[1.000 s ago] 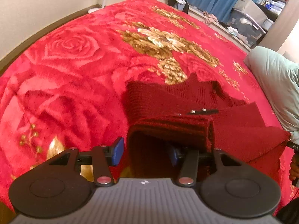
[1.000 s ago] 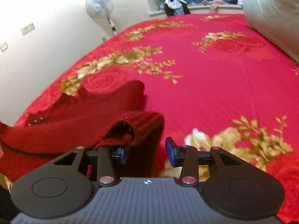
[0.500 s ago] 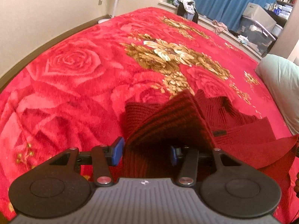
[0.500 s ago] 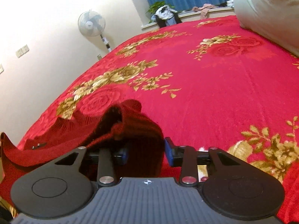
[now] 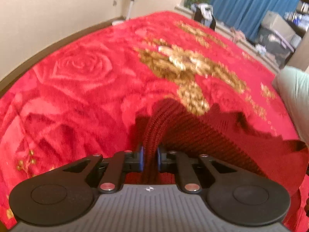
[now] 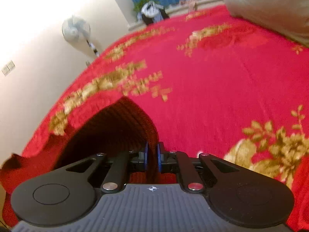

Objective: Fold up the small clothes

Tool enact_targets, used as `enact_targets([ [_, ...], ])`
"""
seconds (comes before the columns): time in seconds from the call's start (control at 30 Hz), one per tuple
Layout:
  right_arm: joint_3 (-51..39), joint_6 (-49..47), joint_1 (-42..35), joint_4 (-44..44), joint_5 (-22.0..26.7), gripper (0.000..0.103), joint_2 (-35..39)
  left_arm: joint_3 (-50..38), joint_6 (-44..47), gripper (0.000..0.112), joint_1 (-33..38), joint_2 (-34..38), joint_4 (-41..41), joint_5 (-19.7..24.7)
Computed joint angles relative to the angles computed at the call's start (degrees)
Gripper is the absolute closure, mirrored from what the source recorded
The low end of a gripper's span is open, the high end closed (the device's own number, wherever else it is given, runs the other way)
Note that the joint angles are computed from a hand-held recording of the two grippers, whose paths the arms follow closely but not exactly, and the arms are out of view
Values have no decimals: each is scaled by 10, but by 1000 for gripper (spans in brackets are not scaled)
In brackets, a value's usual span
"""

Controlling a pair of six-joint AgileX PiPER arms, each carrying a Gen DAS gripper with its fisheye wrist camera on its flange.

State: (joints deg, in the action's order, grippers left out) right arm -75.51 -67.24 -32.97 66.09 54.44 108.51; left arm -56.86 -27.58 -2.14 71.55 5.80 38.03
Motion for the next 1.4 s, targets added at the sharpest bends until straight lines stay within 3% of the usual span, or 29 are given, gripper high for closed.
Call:
enact_targets([
  [0.13, 32, -79, -15, 97, 10, 95, -29, 20, -41, 100, 4, -39, 28, -53],
  [0.27, 59, -128, -14, 170, 4, 95, -46, 24, -170, 100, -36, -55, 170, -58],
  [0.33, 24, -59, 1, 131, -5, 95, -33, 0, -155, 100, -30, -25, 151, -15],
  [0.43, -32, 73, 62, -38, -79, 95, 9, -45, -86, 99, 6, 47, 51, 88],
  [0.53, -54, 140, 88, -123, -88, 95, 31, -47, -92, 100, -9, 38, 75, 79],
  [0.63, -39, 77, 90, -70, -106, 95, 8, -43, -120, 100, -25, 30, 109, 70],
  [0.73, -38, 37, 56, 30, -58, 95, 5, -21, -177, 100, -32, -4, 169, 12],
  [0.83, -53, 19, 63, 31, -58, 95, 8, -29, -263, 100, -82, 9, 281, 44],
  [0.93, -64, 58, 68, -12, -52, 89, 21, -38, -276, 100, -87, 23, 289, 53],
  [0.97, -69, 77, 65, -33, -46, 89, 21, -46, -251, 100, -79, 28, 264, 57],
  [1.07, -76, 116, 49, -68, -17, 70, 20, -47, -125, 92, -21, 31, 101, 53],
  [1.13, -67, 129, 36, -75, 5, 65, 9, -25, -42, 64, 19, 14, 0, 51],
  [1.23, -52, 136, 10, -108, 57, 49, -10, 0, 94, 59, 75, 3, -150, 103],
  [1.4, -24, 158, -21, -165, 135, 49, -26, 43, 219, 59, 116, -40, -233, 139],
])
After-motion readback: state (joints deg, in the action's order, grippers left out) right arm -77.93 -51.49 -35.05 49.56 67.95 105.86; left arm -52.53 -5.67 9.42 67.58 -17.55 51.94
